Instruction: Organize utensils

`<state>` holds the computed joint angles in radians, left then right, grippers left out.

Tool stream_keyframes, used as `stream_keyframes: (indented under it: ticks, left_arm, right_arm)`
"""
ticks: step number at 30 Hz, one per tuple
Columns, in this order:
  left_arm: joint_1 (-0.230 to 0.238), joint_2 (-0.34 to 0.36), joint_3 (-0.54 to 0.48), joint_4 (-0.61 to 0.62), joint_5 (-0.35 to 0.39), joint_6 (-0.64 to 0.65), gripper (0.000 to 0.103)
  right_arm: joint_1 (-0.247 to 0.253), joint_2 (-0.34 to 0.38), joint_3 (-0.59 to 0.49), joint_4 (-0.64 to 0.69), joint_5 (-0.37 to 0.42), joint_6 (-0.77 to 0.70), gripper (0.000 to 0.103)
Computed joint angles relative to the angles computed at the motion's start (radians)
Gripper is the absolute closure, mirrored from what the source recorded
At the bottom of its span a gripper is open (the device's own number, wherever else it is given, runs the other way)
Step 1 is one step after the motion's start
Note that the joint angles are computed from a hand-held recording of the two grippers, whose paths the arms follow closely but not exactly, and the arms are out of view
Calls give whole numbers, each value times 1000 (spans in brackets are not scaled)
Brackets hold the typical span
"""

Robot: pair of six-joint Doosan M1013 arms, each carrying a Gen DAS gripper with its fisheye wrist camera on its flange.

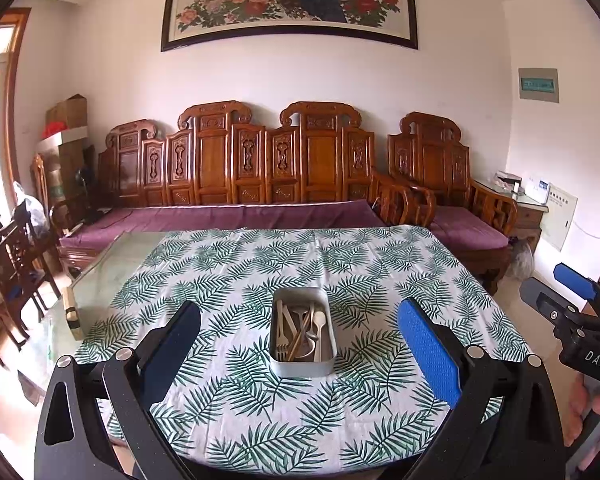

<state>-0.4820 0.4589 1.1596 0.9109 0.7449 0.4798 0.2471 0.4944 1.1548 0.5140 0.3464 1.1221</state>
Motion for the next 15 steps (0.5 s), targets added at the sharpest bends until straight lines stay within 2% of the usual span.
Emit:
stream_keyframes:
  ticks: [15]
  left_arm:
    - [-1,0,0,1,1,1,8]
  right_arm:
    - [1,1,6,1,-2,1,3]
